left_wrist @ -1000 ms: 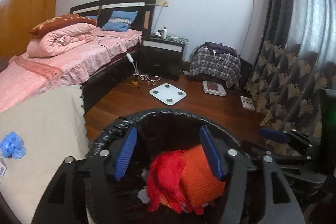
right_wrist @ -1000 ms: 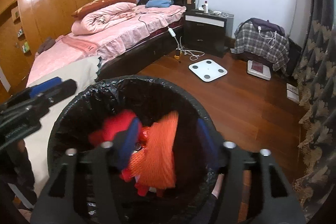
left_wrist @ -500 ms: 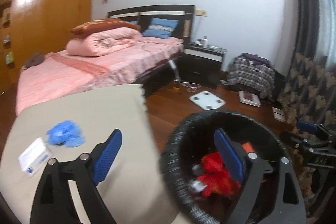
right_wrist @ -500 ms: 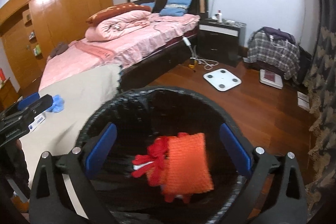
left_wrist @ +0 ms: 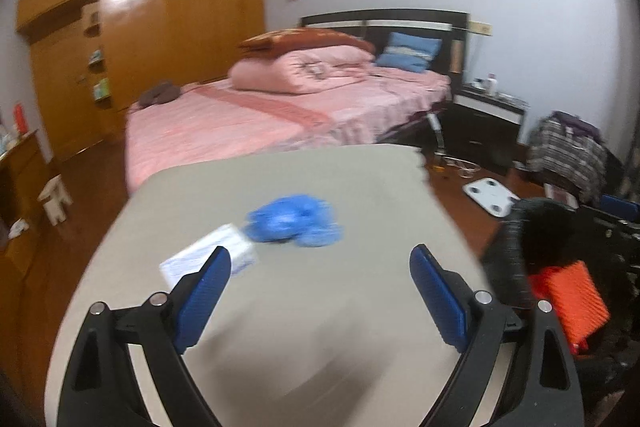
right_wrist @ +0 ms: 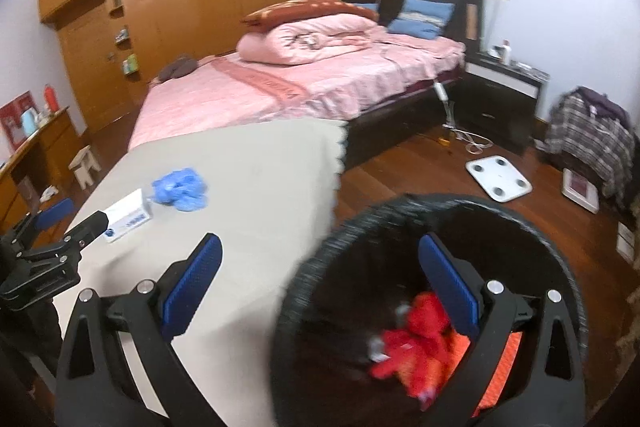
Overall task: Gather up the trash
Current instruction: 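Move both tools back toward the white box and blue bags, then close the left tool on the white medicine box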
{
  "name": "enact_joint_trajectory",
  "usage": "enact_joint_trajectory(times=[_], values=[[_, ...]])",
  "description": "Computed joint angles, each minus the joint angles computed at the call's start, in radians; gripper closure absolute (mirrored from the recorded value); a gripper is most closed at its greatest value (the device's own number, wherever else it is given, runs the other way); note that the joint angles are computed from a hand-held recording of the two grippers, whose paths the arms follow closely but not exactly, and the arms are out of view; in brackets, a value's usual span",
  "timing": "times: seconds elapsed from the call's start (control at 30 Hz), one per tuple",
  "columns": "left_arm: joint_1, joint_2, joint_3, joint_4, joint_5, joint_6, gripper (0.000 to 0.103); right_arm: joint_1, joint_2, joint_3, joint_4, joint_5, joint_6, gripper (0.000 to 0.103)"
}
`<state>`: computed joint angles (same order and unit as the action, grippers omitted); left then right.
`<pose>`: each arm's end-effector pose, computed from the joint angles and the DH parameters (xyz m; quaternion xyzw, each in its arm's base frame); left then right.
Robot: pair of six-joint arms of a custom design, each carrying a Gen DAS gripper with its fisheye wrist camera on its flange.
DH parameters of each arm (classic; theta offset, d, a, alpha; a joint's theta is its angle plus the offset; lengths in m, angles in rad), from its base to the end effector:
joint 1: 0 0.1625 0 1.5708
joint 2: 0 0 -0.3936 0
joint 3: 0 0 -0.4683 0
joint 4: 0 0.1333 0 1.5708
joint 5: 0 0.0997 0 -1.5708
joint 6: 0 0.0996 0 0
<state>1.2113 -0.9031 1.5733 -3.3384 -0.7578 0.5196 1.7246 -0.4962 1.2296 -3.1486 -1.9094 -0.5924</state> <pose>-0.0598 -0.7436 0.2382 0.1469 0.7969 -0.4506 0.3746 0.2263 -0.8053 0.0485 0.2634 -0.8625 0.3608 0.2379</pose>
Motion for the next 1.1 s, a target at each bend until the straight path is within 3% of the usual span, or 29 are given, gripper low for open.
enact_joint_trajectory(times=[0.27, 0.47, 0.7, 1.1], values=[[0.079, -0.013, -0.032, -0.024, 0.055, 0.001, 0.014, 0.042, 0.164, -0.202, 0.117, 0.017, -0.014, 0.007], [0.136, -0.007, -0.070, 0.038, 0.061, -0.055, 0.016, 0.055, 0.281, -0.344, 0.178, 0.003, -0.022, 0.007], [0.178, 0.000, -0.103, 0.154, 0.020, -0.133, 0.023, 0.057, 0.397, -0.509, 0.273, -0.034, 0.017, 0.007], [0.206, 0.006, -0.140, 0.315, -0.087, -0.227, 0.038, 0.050, 0.449, -0.596, 0.305, -0.054, 0.011, 0.007]])
